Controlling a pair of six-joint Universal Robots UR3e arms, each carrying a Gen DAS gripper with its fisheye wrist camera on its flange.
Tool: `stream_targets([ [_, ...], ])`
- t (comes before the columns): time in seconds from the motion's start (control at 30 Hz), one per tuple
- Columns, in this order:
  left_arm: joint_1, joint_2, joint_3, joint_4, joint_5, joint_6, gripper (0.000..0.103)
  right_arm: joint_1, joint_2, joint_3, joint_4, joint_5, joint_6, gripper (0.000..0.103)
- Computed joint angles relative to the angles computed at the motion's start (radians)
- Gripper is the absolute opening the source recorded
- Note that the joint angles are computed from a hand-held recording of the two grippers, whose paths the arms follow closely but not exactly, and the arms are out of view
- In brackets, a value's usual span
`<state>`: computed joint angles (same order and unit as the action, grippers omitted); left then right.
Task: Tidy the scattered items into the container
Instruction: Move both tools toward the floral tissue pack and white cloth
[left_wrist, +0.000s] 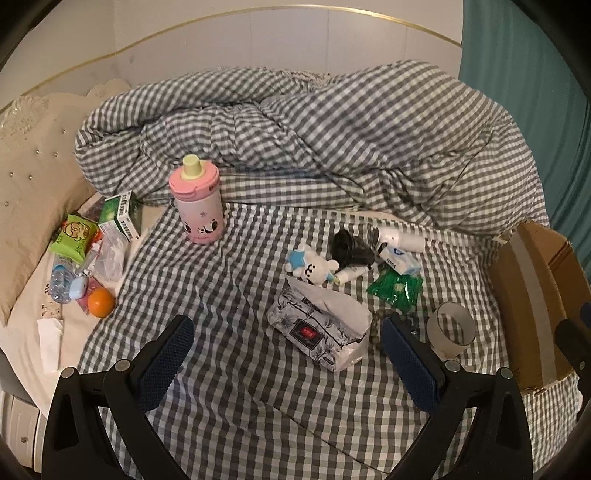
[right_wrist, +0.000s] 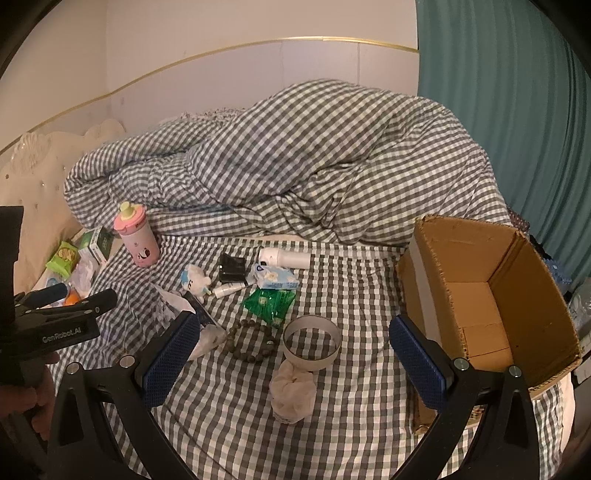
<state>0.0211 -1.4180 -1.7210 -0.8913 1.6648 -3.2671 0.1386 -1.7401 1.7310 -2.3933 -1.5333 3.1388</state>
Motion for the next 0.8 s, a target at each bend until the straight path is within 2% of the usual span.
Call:
stream_targets([
  [0.2, 0.011, -0.045, -0.026, 0.040, -0.025, 0.017, 0.103, -0.007, 0.049, 0.017, -0.023, 0.004, -0.012, 0.103],
  [0.37, 0.006, -0.100, -0.044, 0.080, -0.019, 0.023, 0.103, -0.018, 0.087, 0.055, -0.050, 0.036, -0.019, 0.103],
  [0.8, -0.011, -0.227, -0.052, 0.155, -0.021, 0.029, 0.103, -0.024, 0.161, 0.119, -0.105, 0.030, -0.024, 0.103],
])
